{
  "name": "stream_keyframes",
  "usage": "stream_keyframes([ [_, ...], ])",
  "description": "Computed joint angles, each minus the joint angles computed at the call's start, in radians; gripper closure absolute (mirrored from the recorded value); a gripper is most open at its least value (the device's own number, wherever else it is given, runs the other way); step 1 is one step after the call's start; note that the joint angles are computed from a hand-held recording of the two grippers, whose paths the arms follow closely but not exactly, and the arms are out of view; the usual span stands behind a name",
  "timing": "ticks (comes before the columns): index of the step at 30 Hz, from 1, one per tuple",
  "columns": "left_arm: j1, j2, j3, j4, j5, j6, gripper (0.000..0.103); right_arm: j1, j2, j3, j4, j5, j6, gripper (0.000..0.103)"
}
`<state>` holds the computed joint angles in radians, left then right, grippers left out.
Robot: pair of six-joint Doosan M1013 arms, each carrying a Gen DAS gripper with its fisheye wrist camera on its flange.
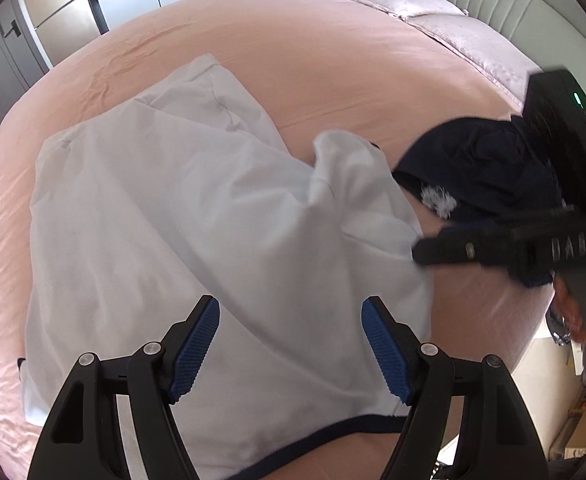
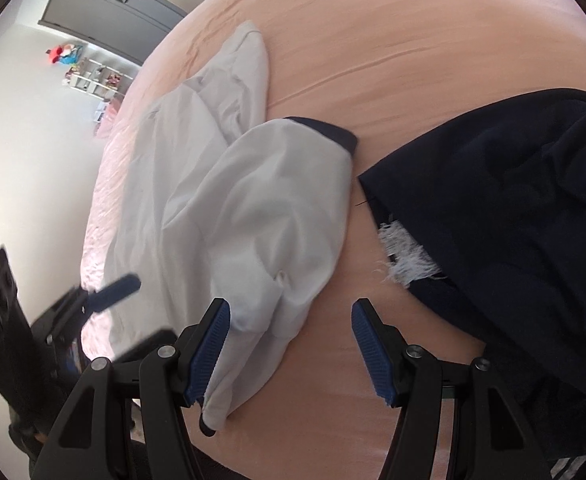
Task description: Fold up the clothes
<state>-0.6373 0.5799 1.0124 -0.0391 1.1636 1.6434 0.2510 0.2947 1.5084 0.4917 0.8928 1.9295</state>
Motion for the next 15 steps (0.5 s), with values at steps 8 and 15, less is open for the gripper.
stream_keyframes([
  [8,0.008,0.138,-0.26,-0.016,0.191,0.031,0.03,0.012,0.016,-0.019,-0.032,0.026,0.013,0.04],
  [15,-0.008,0.327,-0.596,-0.004,0.441,0.039,0.03,0.028,0.022,-0.044,-0.137,0.04,0.196,0.04],
])
